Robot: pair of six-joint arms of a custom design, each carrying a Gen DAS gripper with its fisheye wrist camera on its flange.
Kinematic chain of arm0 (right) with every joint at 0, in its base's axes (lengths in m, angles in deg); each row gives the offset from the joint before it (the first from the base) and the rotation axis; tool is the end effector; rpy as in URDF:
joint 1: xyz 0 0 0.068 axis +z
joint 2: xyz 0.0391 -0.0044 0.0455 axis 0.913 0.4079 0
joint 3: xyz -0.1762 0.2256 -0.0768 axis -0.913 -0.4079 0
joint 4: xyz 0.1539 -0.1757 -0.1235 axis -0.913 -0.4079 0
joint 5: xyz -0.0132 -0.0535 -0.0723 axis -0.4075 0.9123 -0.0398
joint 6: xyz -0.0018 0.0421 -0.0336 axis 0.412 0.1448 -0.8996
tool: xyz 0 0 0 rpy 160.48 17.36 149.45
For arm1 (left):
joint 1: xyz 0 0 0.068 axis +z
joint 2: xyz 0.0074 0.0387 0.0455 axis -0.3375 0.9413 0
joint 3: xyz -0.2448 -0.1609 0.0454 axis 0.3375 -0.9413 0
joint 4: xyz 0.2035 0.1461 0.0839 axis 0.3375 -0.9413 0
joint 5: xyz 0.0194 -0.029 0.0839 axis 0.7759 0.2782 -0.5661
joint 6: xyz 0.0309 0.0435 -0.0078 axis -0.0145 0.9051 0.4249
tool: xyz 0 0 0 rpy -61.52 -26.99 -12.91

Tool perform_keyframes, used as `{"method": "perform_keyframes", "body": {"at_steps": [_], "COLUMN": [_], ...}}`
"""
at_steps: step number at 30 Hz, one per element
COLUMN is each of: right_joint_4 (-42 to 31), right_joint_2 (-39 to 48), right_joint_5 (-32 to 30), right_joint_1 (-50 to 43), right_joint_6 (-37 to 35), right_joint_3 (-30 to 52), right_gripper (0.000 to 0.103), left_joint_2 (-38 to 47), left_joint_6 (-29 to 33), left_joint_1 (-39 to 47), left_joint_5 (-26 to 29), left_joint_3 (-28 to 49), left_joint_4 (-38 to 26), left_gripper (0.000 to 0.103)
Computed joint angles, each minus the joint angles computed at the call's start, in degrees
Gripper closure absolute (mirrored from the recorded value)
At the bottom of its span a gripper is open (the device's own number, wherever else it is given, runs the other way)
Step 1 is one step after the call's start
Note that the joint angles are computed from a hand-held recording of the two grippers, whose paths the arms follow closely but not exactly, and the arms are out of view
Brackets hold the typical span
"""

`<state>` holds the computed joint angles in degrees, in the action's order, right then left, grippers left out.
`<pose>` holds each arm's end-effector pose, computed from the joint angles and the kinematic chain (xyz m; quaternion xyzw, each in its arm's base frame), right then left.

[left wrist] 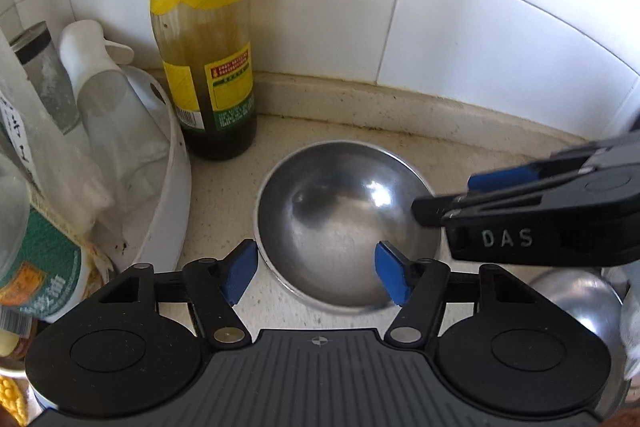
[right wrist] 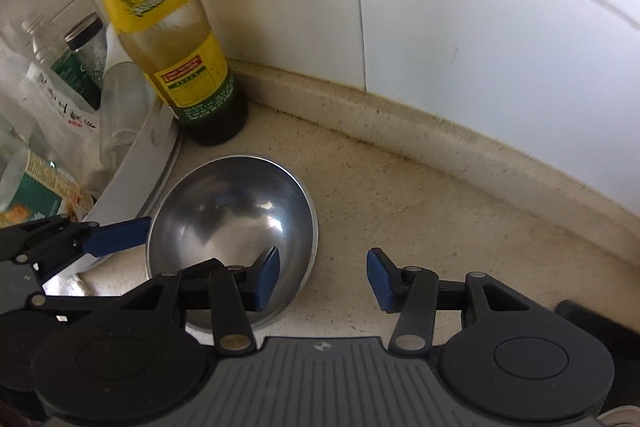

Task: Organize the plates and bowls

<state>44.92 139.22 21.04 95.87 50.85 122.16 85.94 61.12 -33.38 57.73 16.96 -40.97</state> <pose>0.3558 0.2084 0.0750 -0.1529 0.9526 0.1324 0.2271 0.2661 -0.0637 0.1169 0.0463 0.9510 -0.0464 0.3021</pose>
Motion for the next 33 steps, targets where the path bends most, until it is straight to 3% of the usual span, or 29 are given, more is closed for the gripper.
{"method": "perform_keyframes", "body": {"at_steps": [8,12,18,21,33], "right_joint_4": [-2.5,-3.2,-2.4,-2.0,-0.1], "right_joint_2": [3.9,4.8,3.6,2.6,-2.9], "right_joint_5": [-3.3,-6.8,-6.1,-6.2,-5.5], "right_joint_1": [-0.7,-1.1,-1.3,-1.4,-2.4], "right_joint_6": [0.6,1.5,1.2,1.0,1.6], "right_joint_3": [3.6,4.5,2.8,1.9,-2.2], "right_gripper": [0.067,0.078,0.078,0.078,0.078], "left_joint_2": [4.7,7.4,9.0,9.0,4.9], "left_joint_6": [0.3,1.1,2.7,2.9,2.5], "left_joint_1": [0.0,0.2,0.2,0.3,-1.3], "left_joint_5": [-1.5,-1.7,-2.3,-2.1,-2.3], "left_joint_3": [2.5,3.5,3.2,2.8,2.1], "left_joint_4": [0.6,0.9,2.8,3.3,2.3], "left_gripper": [0.038,0.043,0.049,0.057,0.057]}}
